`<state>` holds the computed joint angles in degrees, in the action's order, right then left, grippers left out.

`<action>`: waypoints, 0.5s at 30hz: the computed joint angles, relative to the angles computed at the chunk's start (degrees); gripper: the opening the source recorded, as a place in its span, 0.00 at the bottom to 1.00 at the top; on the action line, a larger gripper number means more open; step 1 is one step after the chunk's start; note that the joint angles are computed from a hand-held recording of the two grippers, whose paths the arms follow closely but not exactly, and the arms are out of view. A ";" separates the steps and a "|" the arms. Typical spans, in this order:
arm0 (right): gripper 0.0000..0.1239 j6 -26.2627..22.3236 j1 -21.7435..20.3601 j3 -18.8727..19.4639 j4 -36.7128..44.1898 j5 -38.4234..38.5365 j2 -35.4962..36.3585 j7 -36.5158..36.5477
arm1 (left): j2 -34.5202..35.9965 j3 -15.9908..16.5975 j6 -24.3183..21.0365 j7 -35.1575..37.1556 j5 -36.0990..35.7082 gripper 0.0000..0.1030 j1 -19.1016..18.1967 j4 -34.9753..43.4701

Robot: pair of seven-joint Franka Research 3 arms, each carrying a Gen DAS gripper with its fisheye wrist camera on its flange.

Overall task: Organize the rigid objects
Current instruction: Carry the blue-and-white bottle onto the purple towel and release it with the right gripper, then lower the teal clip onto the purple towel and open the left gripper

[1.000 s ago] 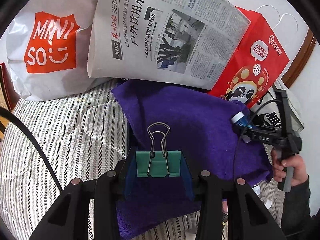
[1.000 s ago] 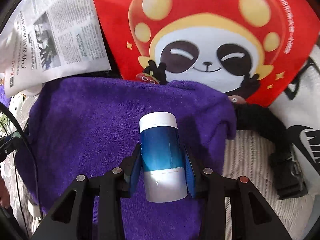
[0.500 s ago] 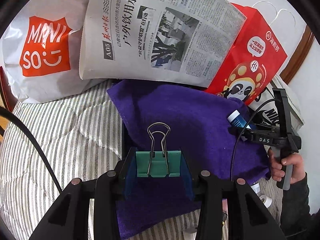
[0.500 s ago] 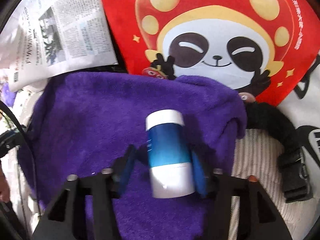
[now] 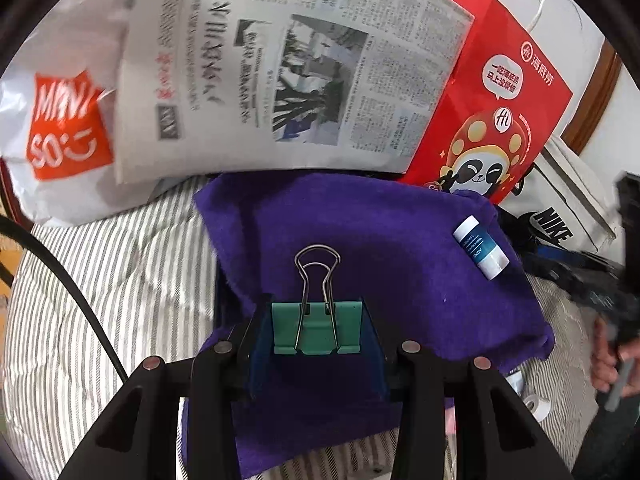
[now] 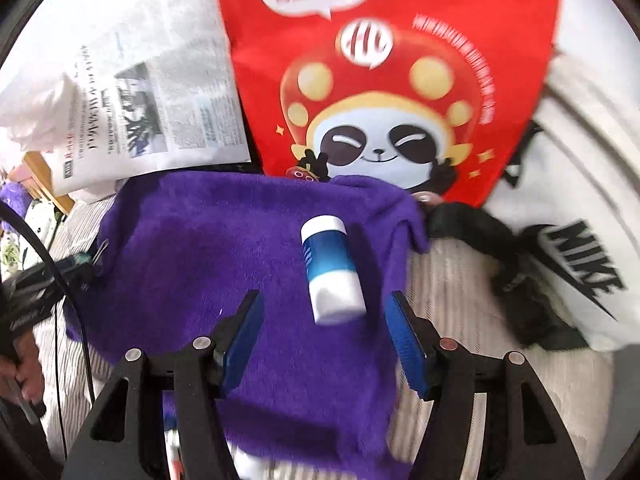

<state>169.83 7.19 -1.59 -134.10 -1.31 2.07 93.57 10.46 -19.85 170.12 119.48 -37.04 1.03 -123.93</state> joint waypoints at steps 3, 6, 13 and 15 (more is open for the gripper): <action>0.52 0.52 0.08 0.46 -3.61 -0.10 -3.66 0.71 | 1.72 1.72 0.84 -4.22 5.52 0.38 -2.02 1.66; 0.52 0.09 -0.80 1.43 -7.08 0.33 -7.65 1.18 | 4.41 2.16 0.86 -8.32 11.15 0.38 -2.44 4.24; 0.52 -0.60 -4.50 5.62 -11.73 -2.18 -13.07 7.07 | 10.01 3.76 0.05 -17.83 23.08 0.38 -3.55 10.70; 0.52 -0.72 -5.67 6.62 -12.79 -3.18 -14.22 9.13 | 10.90 4.90 -0.96 -20.47 26.74 0.38 -4.41 12.09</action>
<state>169.11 1.52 5.04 -146.88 -4.49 -12.15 102.70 21.36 -14.95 169.16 99.00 -10.30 -3.38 -111.84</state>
